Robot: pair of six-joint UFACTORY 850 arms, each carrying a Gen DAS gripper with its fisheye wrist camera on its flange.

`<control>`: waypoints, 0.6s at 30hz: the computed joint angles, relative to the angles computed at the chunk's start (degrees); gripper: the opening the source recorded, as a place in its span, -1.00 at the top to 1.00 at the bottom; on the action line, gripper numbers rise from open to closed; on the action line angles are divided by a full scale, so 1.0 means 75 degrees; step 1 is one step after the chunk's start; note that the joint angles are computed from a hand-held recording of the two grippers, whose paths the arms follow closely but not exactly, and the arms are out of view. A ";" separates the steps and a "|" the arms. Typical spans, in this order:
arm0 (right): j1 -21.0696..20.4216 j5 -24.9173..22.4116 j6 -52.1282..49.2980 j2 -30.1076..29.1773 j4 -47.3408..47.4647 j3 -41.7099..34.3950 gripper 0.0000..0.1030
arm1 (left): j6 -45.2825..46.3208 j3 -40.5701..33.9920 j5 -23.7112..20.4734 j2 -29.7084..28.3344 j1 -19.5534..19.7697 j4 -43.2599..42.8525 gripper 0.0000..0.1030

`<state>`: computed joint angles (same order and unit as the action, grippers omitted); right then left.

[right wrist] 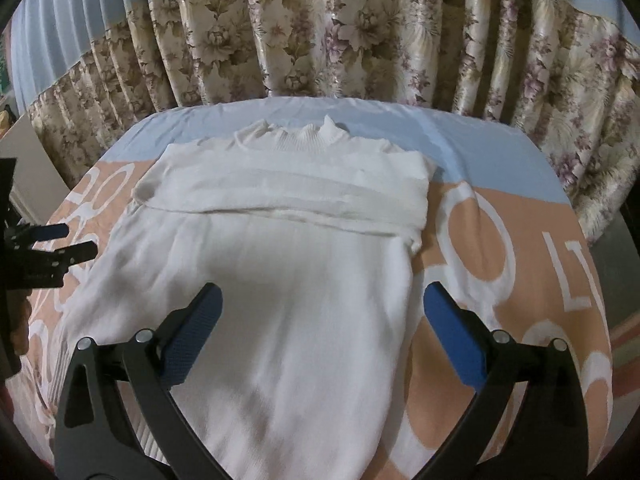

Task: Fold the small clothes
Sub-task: 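Open both tools and withdraw them from the folded sweater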

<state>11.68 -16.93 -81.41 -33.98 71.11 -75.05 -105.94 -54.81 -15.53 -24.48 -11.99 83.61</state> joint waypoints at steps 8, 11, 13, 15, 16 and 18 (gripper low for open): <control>-0.0149 -0.0189 0.0126 0.0371 0.0240 0.0638 -0.94 | -0.1274 0.0577 -0.0236 0.0420 -0.0341 0.0900 -0.88; -0.0118 0.0031 -0.0483 0.0599 0.0701 0.0990 -0.94 | -0.0975 0.0679 -0.0199 0.0516 -0.0476 0.0601 -0.88; -0.0086 0.0199 -0.1068 0.0781 0.1195 0.1253 -0.94 | -0.0710 0.0693 -0.0316 0.0538 -0.0575 0.0166 -0.88; -0.0063 0.0291 -0.1638 0.0924 0.1711 0.1447 -0.94 | -0.1023 0.0785 -0.0574 0.0601 -0.0713 0.0299 -0.88; -0.0059 0.0328 -0.1821 0.0996 0.1889 0.1542 -0.94 | -0.1117 0.0822 -0.0637 0.0631 -0.0775 0.0352 -0.88; -0.0064 0.0300 -0.2237 0.1145 0.2254 0.1734 -0.94 | -0.1139 0.0881 -0.0787 0.0679 -0.0903 0.0349 -0.88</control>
<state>11.21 -14.67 -98.18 -25.39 88.01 -62.04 -114.49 -48.21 -21.44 -19.39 -18.77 86.22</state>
